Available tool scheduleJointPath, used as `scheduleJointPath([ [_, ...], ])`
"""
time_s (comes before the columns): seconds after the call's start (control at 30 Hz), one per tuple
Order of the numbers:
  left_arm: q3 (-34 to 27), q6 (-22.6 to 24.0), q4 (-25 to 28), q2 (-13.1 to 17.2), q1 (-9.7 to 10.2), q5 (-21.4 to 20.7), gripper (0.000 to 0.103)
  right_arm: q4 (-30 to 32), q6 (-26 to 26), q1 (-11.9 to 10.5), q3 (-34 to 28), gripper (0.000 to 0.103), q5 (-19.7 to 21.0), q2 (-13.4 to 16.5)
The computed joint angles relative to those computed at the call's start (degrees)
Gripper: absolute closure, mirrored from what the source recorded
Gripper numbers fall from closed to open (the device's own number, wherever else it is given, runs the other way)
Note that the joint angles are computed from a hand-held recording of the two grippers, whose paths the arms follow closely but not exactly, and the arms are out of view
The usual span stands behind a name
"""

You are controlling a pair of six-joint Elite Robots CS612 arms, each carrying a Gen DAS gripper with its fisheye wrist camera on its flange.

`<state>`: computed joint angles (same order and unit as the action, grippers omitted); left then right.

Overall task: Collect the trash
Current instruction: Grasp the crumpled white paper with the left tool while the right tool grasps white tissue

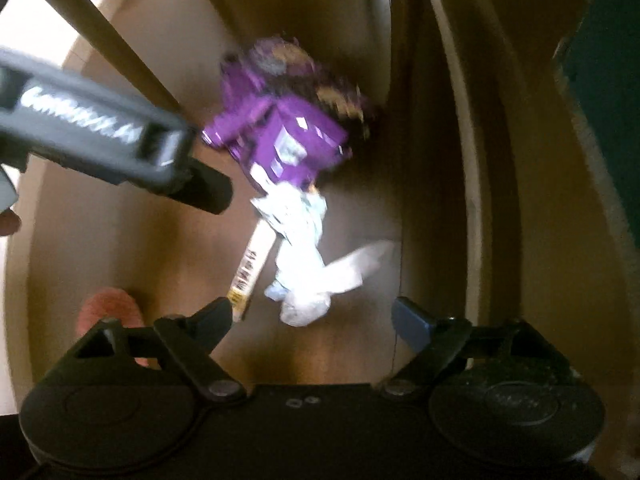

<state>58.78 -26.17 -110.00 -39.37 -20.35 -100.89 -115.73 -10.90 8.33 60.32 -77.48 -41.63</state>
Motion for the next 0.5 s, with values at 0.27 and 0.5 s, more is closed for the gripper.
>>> scheduleJointPath([
  [0.27,-1.41,-3.74,1.31,5.68,-0.23,-4.39,0.003,-3.24,3.48,0.05,2.74,0.031,1.42,3.2],
  [0.5,-2.7,-4.93,2.81,8.08,-0.32,-6.78,0.032,-5.58,3.75,0.42,3.25,0.034,3.99,5.17],
])
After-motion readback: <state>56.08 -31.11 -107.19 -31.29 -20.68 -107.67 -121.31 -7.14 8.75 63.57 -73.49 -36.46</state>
